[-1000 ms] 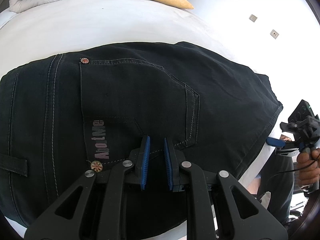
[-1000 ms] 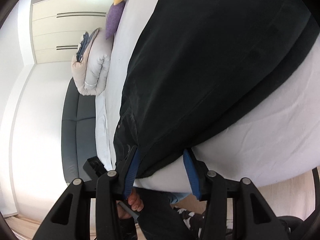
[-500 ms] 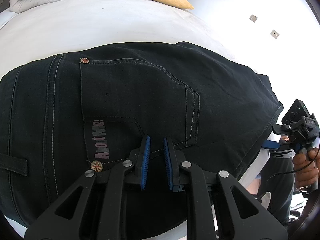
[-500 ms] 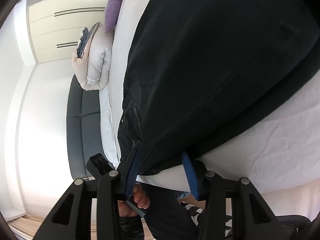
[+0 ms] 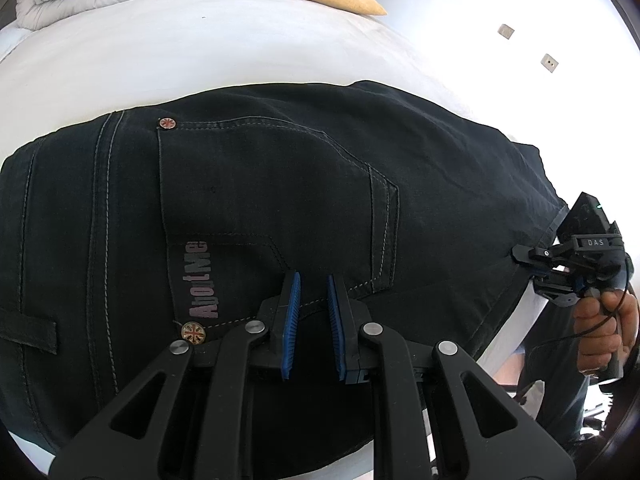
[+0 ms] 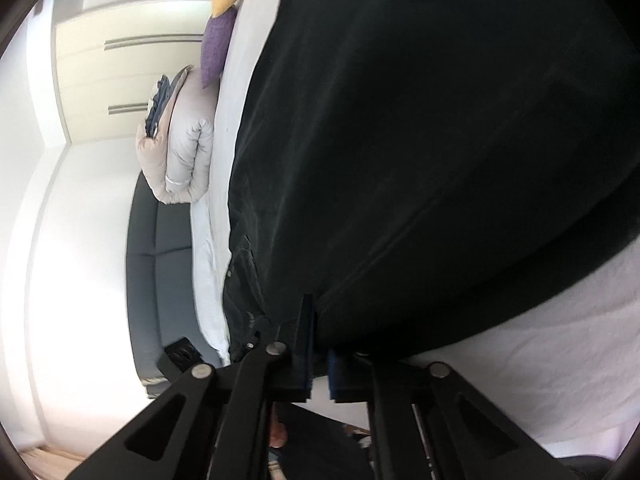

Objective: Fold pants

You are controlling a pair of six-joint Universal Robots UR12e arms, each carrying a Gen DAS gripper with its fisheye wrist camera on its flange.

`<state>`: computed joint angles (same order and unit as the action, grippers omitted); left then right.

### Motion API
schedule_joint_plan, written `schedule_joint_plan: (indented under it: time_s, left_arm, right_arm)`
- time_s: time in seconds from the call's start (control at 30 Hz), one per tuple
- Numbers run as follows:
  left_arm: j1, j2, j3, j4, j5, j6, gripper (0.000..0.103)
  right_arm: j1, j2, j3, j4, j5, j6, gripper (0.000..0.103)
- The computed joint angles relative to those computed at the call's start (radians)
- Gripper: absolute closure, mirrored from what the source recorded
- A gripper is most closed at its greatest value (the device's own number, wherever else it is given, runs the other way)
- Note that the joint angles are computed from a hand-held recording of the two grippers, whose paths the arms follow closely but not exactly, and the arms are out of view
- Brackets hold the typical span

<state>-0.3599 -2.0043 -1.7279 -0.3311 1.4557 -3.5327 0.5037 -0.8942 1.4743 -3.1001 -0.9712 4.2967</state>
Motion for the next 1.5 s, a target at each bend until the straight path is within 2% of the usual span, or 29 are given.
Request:
schedule_joint_plan:
  time_s: [0.07, 0.17, 0.27, 0.47, 0.53, 0.6, 0.63, 0.7, 0.73, 0.77, 0.8, 0.87, 1.1, 1.17, 1.2, 1.23, 1.33, 1.37, 1.47, 1.5]
  left_arm:
    - [-0.002, 0.001, 0.002, -0.008, 0.002, 0.008, 0.089]
    - [-0.004, 0.004, 0.000, -0.010, 0.004, 0.015, 0.089]
    - [-0.007, 0.008, -0.004, -0.010, 0.013, 0.019, 0.089]
    - [-0.009, 0.007, -0.007, 0.001, 0.016, 0.013, 0.089]
    - [-0.007, 0.006, -0.010, 0.008, 0.010, 0.011, 0.089]
    - [-0.005, 0.011, -0.020, 0.017, 0.006, 0.010, 0.089]
    - [-0.005, 0.011, -0.021, 0.019, 0.005, 0.009, 0.089]
    - [-0.005, 0.011, -0.022, 0.022, 0.004, 0.008, 0.089]
    - [-0.002, 0.015, -0.029, 0.024, 0.002, 0.010, 0.089]
    - [-0.001, 0.016, -0.029, 0.025, 0.002, 0.010, 0.089]
    - [-0.001, 0.016, -0.029, 0.025, 0.002, 0.010, 0.089]
    - [-0.001, 0.016, -0.029, 0.025, 0.001, 0.010, 0.089]
    - [0.002, 0.021, -0.038, 0.033, -0.001, 0.005, 0.089]
    - [0.001, 0.027, -0.038, 0.032, 0.004, -0.005, 0.089]
    - [-0.001, 0.031, -0.034, 0.026, 0.014, -0.003, 0.089]
    - [-0.003, 0.037, -0.034, 0.022, 0.020, 0.000, 0.089]
    - [-0.001, 0.039, -0.021, 0.054, 0.004, 0.005, 0.089]
    - [-0.001, 0.035, -0.006, 0.052, 0.006, 0.008, 0.089]
    - [-0.001, 0.014, 0.046, -0.003, 0.027, 0.026, 0.089]
    - [-0.001, 0.001, 0.075, -0.044, 0.039, 0.033, 0.089]
  right_arm:
    - [0.006, -0.014, 0.008, 0.029, -0.018, -0.055, 0.101]
    - [0.007, -0.022, 0.027, 0.012, -0.020, -0.060, 0.101]
    - [0.015, -0.037, 0.037, 0.031, -0.047, -0.106, 0.102]
    - [0.012, -0.034, 0.038, -0.006, -0.035, -0.116, 0.099]
    - [0.001, -0.038, 0.055, -0.035, -0.023, -0.069, 0.095]
    - [-0.016, -0.038, 0.074, -0.102, -0.033, 0.012, 0.087]
    - [-0.024, -0.048, 0.095, -0.139, -0.066, 0.038, 0.083]
    - [-0.033, -0.065, 0.121, -0.157, -0.115, 0.054, 0.082]
    - [-0.041, -0.073, 0.141, -0.180, -0.136, 0.082, 0.084]
    - [-0.045, -0.080, 0.153, -0.180, -0.150, 0.097, 0.096]
    - [-0.049, -0.085, 0.163, -0.168, -0.162, 0.103, 0.103]
    - [-0.056, -0.084, 0.179, -0.200, -0.153, 0.119, 0.103]
    - [-0.057, -0.092, 0.182, -0.191, -0.147, 0.116, 0.101]
    - [-0.057, -0.125, 0.195, -0.136, -0.155, 0.068, 0.084]
    - [-0.053, -0.147, 0.199, -0.084, -0.184, 0.011, 0.079]
    - [-0.043, -0.179, 0.195, -0.003, -0.235, -0.087, 0.073]
    - [-0.034, -0.203, 0.155, 0.070, -0.264, -0.263, 0.073]
    - [-0.031, -0.195, 0.133, 0.076, -0.257, -0.289, 0.073]
    - [-0.021, -0.121, 0.003, 0.102, -0.166, -0.360, 0.077]
    - [-0.017, -0.086, -0.050, 0.122, -0.127, -0.384, 0.079]
